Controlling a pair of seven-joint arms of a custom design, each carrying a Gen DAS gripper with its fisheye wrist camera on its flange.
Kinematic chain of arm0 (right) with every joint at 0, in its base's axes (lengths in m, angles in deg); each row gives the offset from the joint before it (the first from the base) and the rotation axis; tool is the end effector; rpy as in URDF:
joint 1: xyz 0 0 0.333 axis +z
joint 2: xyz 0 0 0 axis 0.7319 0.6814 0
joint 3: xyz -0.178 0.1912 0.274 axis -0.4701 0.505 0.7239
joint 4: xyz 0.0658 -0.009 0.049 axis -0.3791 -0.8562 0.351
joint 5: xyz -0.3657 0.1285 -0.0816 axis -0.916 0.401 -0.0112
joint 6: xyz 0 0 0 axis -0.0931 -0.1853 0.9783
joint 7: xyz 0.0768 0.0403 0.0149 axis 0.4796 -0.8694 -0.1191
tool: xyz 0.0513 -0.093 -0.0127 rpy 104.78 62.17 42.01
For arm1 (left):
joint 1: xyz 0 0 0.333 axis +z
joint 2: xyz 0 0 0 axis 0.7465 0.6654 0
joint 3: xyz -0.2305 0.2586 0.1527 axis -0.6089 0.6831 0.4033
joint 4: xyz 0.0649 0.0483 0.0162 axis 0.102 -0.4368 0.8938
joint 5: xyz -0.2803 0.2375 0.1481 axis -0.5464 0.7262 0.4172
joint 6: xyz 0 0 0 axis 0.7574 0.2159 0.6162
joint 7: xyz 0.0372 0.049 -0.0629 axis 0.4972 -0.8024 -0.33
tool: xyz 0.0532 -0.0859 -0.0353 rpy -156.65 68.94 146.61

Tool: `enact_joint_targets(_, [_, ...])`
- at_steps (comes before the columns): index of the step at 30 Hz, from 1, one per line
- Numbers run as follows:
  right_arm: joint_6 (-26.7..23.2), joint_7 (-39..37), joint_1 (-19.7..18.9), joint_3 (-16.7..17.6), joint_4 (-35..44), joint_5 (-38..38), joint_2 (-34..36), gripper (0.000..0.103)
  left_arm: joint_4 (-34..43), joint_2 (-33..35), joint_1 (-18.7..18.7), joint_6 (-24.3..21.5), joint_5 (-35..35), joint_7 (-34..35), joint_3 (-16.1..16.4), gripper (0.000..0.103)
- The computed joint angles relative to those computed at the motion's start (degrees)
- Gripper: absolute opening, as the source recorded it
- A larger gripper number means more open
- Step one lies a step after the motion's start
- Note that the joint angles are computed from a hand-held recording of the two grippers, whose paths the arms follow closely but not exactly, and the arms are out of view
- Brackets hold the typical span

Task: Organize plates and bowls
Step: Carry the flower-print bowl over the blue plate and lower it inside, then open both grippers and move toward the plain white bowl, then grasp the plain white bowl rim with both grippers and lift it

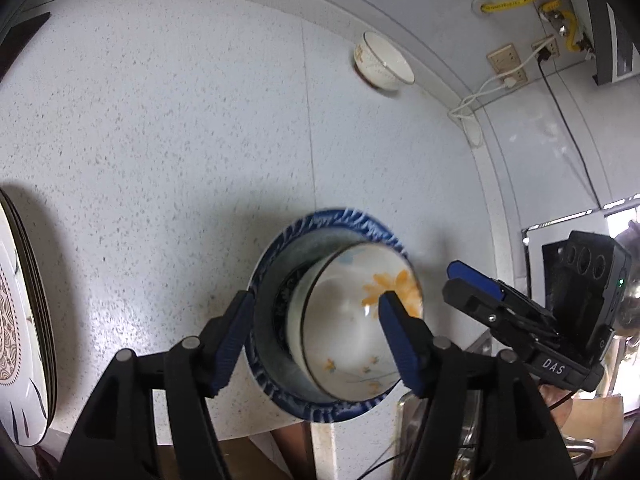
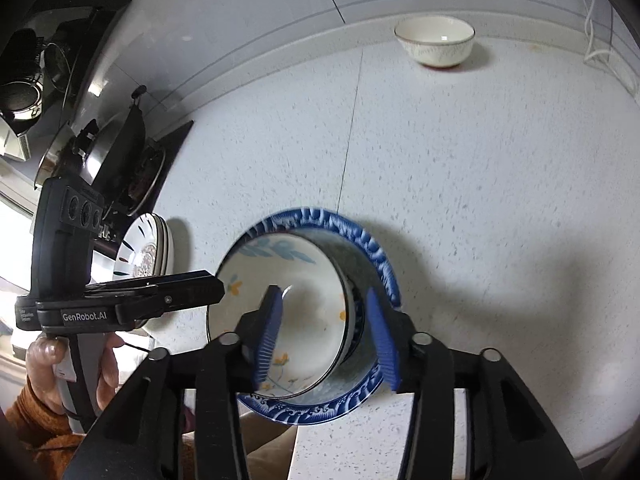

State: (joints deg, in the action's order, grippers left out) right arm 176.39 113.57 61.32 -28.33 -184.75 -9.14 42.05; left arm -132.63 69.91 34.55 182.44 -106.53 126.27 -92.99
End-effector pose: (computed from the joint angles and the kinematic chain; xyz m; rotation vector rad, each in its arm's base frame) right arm 0.4937 0.1511 0.4215 -2.2271 1.2740 0.2514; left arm 0.4907 -0.2038 0.4025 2.5435 -1.4125 0.9512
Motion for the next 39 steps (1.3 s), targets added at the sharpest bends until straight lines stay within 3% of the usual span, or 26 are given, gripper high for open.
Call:
enact_joint_targets(3, [0.07,-0.68,-0.50,-0.43,1.96,1.33,0.63,0.068,0.98,-0.19,0.50,0.06,2.34,-2.36,1.13,0.064])
enact_joint_targets(6, [0.18,-0.66,-1.33,-0.54,4.64,1.99,2.26,0.083,3.62,1.00,2.08,-0.25,-1.21,-0.28,1.02,0.064])
enact_joint_targets(12, [1.18,-1.58,-3.77,-0.11,10.05,4.57,6.38,0.101,10.70,5.69,3.95,-3.13,5.25,-3.44,2.88,0.064])
enact_joint_targets(19, [3.31,1.36,-6.68,1.63,18.86,3.77,13.35,0.102,22.14,14.17,5.86,-8.85,16.55,-8.52,5.17,0.064])
enact_joint_targets(28, [1.23,10.74,-10.02,5.70,35.79,-2.44,26.29,0.102,39.30,27.46,11.18,-10.56,16.49,-5.50,2.07,0.064])
enact_joint_targets(32, [0.59,14.96,-10.60,7.62,42.17,-6.51,31.75,0.102,47.57,33.32,10.24,-12.24,19.68,-7.90,4.25,0.064])
enact_joint_targets(37, [-0.29,20.10,-10.55,9.12,49.44,-12.09,38.27,0.100,59.28,40.78,8.47,-18.50,25.99,-12.49,7.68,0.064])
enact_joint_targets(39, [-0.26,21.91,-10.45,9.67,51.09,-13.88,40.03,0.085,64.69,44.08,8.13,-22.21,28.22,-14.53,8.46,0.064])
